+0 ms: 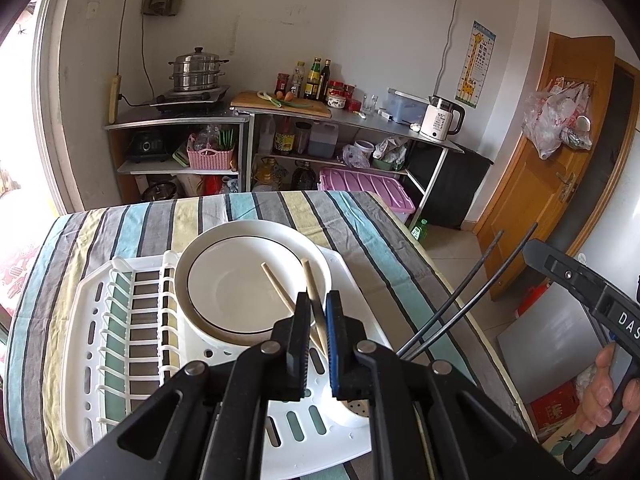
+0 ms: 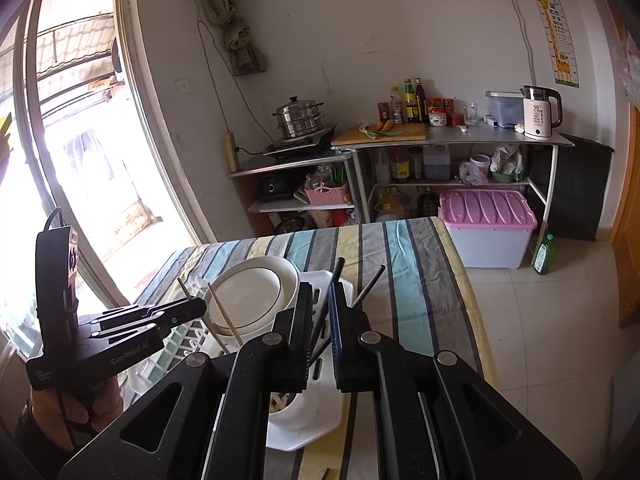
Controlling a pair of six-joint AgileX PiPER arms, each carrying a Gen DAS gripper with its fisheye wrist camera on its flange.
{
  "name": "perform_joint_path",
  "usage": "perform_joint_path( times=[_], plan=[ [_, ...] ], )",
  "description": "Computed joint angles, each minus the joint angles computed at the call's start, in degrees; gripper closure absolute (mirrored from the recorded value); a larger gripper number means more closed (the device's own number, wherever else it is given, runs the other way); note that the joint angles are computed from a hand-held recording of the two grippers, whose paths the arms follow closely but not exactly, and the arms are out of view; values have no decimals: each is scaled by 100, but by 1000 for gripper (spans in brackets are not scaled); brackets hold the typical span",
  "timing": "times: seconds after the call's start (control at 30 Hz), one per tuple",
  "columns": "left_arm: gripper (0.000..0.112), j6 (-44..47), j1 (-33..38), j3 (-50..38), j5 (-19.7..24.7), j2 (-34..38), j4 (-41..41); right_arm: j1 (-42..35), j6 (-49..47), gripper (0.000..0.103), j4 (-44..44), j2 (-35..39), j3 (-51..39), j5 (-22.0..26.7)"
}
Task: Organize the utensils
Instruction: 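Lower the wooden chopstick into the white cup while the right tool releases its black chopstick, then withdraw both open tools from the white cup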
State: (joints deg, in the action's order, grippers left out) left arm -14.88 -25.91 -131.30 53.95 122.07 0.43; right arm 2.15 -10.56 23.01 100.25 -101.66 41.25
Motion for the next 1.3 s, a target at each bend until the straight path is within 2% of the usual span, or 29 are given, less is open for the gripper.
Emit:
perform_joint_path(
  times=[0.27,0.6,0.7,0.87,1.03,1.13,1.3],
  plan=[
    [103,-16,21,757,-340,-401,-27,-96,-114,90,103,-225,323,-79],
    [96,-132,-4,2412,-1044,-1359,69,-68,-534,89,426,-963,1340,-350],
    [96,-188,-5,3094,-1367,-1789,73,-36,-667,89,512,-1332,1811,-482],
    [96,-658,-172,4490,-2036,-2736,546,118,-805,89,542,-2047,2593,-705],
    [96,-2101,-579,5882,-2439,-3805,1894,329,-806,89,506,-2859,3478,-950],
    [96,-3153,-936,6551,-2444,-4376,2873,531,-650,89,340,-3303,3968,-1035],
    [96,-4421,-1510,7442,-2251,-5122,3954,857,-262,89,46,-3943,4732,-1145]
  ],
)
